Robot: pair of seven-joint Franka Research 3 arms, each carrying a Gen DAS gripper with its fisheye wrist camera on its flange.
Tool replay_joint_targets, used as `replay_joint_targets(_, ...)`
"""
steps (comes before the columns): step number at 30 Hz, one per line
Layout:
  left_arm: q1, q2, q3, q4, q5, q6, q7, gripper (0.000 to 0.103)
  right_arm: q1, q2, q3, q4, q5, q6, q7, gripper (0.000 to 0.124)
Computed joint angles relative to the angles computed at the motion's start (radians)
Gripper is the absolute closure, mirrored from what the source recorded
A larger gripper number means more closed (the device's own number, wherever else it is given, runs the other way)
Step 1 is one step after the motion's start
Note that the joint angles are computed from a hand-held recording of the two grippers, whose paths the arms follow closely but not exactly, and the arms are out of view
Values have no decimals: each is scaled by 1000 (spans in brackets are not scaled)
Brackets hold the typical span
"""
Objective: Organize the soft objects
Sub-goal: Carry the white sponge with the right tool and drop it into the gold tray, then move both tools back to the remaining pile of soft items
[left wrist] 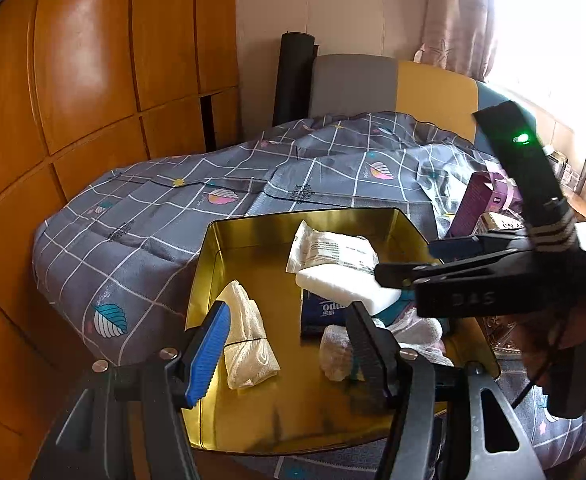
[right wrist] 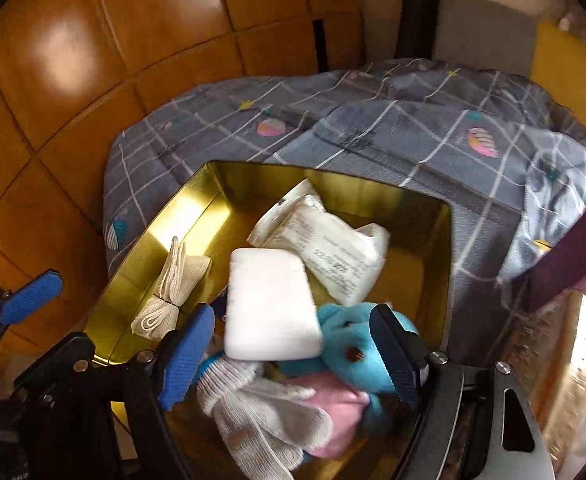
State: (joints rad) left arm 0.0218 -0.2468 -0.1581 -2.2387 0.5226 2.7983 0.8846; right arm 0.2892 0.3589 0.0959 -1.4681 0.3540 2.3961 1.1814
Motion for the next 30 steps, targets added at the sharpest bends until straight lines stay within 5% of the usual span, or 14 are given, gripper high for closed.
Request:
replay_joint_targets(13,-14,-4,-7,3,0,2,17,42,-7,-185,-18,-246,-8,258,2,40)
replay_joint_targets(30,-44,4,-14,9,-21,-3,56,42,-39,-341,-41,-449,12,463,23,35)
